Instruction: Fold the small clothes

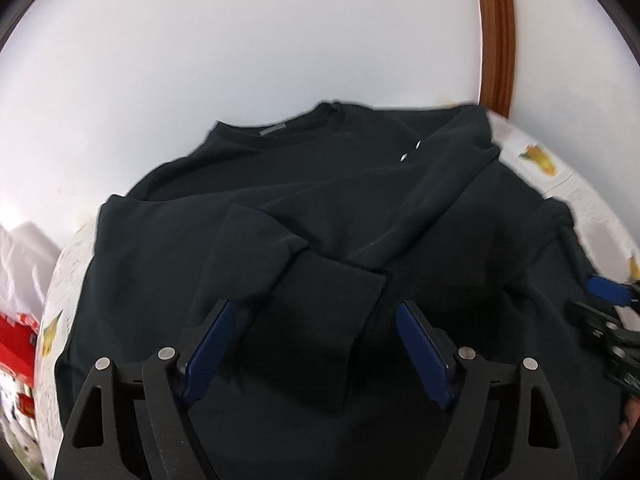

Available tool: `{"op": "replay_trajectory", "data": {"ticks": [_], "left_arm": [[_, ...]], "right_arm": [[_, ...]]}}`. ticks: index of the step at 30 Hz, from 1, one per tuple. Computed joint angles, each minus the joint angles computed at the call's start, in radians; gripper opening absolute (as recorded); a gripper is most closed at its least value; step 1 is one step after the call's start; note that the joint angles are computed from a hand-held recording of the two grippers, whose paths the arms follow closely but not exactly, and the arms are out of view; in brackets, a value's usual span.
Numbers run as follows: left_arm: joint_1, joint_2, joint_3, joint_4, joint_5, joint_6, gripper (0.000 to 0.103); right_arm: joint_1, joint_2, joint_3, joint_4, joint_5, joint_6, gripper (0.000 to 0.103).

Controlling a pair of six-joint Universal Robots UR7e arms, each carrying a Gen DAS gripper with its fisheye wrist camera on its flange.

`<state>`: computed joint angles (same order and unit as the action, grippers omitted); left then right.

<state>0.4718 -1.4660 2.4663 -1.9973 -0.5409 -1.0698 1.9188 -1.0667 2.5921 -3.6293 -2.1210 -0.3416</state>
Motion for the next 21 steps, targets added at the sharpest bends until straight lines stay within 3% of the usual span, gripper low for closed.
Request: {"op": "replay_trajectory", "data": {"ticks": [3, 9, 11, 13, 15, 18, 21], "left_arm": [[0.043, 0.047, -0.002, -0.092, -0.024, 0.067, 0.081], [0.037, 0.073, 0.017, -0.119, 0.010, 0.071, 0.085], [0.037, 0.060, 0.033, -0.159, 0.013, 0.088, 0.074], [0.021, 0.041, 0.023, -0.045, 0.034, 0.015, 0.034], [0.013, -0.006, 0.019, 0.023, 0.034, 0.001, 0.015], [0.009, -0.197, 0.066, -0.038, 0.001, 0.051, 0.015], [-0.013, -0.371, 0.069, 0.147, 0.056, -0.053, 0.014]], "right_arm": [[0.000, 0.002, -0.001, 0.001, 0.000, -0.004, 0.057], [0.000, 0.006, -0.003, 0.002, -0.001, -0.008, 0.058], [-0.003, 0.003, -0.001, 0.003, 0.005, -0.007, 0.059], [-0.008, -0.004, 0.003, 0.003, 0.017, -0.005, 0.059], [-0.016, -0.014, 0.007, 0.005, 0.033, -0.003, 0.059], [-0.023, -0.023, 0.013, 0.006, 0.048, 0.001, 0.059], [-0.023, -0.026, 0.015, 0.006, 0.051, 0.005, 0.059]]}}
